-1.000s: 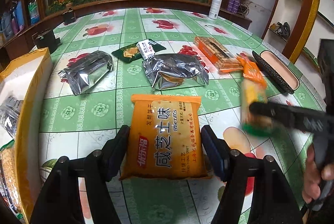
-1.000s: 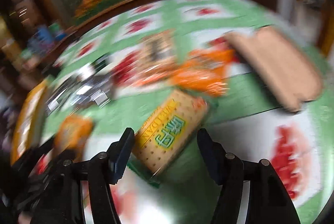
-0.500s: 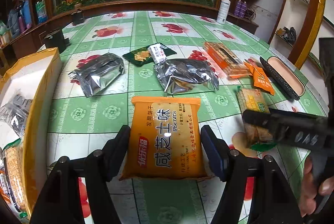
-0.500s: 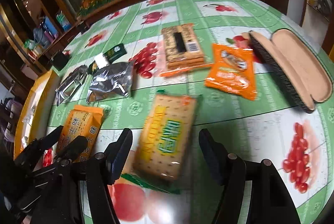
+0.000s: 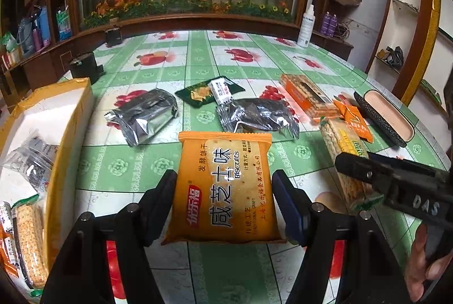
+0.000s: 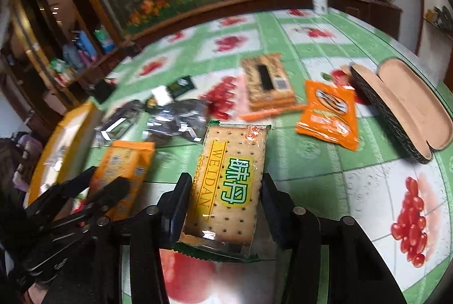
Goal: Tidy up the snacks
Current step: 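Carry the orange bag toward the box with left gripper while right gripper carries crackers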
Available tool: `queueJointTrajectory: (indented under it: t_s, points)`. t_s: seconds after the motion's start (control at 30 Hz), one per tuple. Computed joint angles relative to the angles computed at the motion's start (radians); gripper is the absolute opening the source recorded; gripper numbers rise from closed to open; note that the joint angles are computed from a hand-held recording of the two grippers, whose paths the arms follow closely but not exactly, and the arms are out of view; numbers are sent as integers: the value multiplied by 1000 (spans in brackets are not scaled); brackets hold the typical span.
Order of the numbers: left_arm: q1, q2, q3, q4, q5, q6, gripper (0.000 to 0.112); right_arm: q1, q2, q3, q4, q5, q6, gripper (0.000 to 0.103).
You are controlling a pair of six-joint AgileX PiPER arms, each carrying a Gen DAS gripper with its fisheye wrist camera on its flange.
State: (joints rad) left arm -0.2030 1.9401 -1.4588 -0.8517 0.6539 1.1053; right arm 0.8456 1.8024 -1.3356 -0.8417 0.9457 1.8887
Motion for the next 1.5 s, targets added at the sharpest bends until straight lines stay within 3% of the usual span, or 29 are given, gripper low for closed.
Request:
queueJointTrajectory:
  t_s: [0.37,0.9,0.97,1.0,1.2,1.27,1.37,1.43,1.5]
  points:
    - [-30,-84,124,-77,-162,111,68,30,36,7,-143,-51,81,53]
    - [-18,-144,199,-106,-257,175,68,54,32,8,-210,-52,94,53]
    - [-19,-160,217,-128,-280,206,55,57,33,8,-214,-51,96,53]
    - [-18,-166,221,-137,-284,220,55,58,33,7,-216,-50,97,53]
    - [7,-182,221,-154,-266,237,55,63,35,2,-227,-46,99,53]
    - [31,-149,165,-63,-171,130,55,63,35,1,-226,-46,101,53]
    - [80,-70,35,21,31,-20,55,63,35,-2,-220,-39,107,53]
    - [89,-36,-18,62,96,-67,57,65,27,9,-228,-33,129,53]
    - [83,-19,-36,104,109,-103,64,64,18,23,-235,-35,146,53]
